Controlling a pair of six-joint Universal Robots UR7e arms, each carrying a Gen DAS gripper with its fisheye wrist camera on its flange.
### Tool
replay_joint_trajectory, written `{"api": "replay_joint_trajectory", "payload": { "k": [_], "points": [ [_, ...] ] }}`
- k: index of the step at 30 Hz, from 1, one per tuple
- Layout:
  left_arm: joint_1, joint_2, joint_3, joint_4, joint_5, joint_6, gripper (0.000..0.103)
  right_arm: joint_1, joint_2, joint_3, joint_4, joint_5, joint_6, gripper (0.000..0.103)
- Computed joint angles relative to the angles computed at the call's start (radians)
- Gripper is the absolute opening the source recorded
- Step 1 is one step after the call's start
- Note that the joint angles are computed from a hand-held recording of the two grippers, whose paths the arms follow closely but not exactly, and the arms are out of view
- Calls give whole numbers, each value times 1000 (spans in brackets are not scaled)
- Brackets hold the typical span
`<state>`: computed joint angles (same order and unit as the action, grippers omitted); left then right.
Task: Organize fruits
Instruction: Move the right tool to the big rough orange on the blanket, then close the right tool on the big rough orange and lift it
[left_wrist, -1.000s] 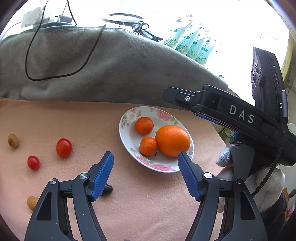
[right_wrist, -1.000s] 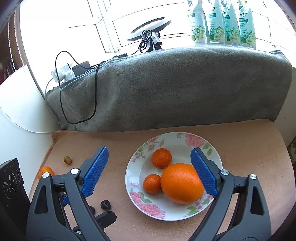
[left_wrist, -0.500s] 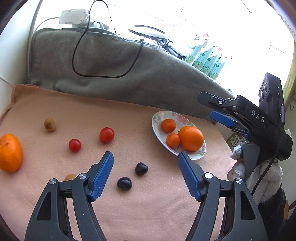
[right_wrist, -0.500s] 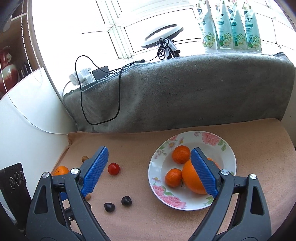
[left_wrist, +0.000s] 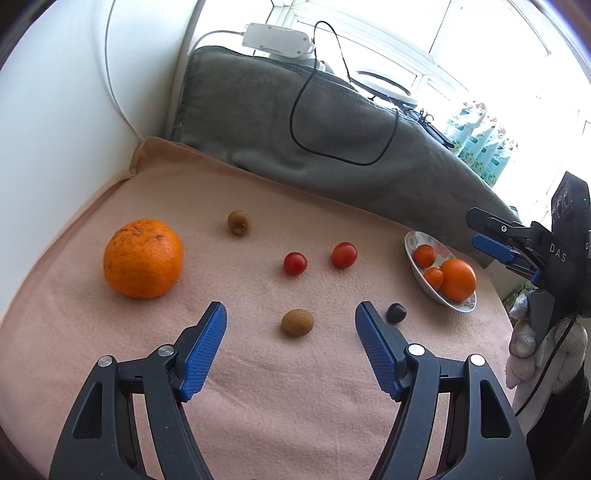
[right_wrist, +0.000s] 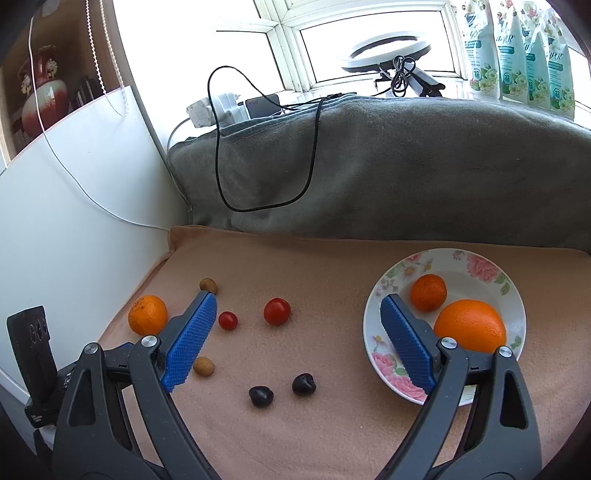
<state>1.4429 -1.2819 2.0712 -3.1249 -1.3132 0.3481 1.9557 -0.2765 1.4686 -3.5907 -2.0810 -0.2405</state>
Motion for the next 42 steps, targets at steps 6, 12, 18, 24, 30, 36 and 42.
{"api": "replay_joint_trajectory", "payload": {
  "k": [6,12,18,24,30,36,42],
  "points": [
    [43,-14,-9,-15,14,-8,72,-2,27,-41,105,63,38,93],
    [77,-10,-43,-31,25,-18,72,0,82,-139,248,130,67,93],
    [114,20,-96,-26,29,-16,72,7,162,-297,420,191,97,93],
    [143,51,-142,-6,13,0,72,7,244,-458,587,253,126,93],
    [161,67,-185,38,-25,6,72,-6,326,-625,759,322,187,88],
    [180,83,-227,92,-64,-17,72,-22,414,-801,918,403,261,82],
    [193,93,-255,127,-92,-36,72,-31,507,-975,1034,427,313,76]
  ]
}}
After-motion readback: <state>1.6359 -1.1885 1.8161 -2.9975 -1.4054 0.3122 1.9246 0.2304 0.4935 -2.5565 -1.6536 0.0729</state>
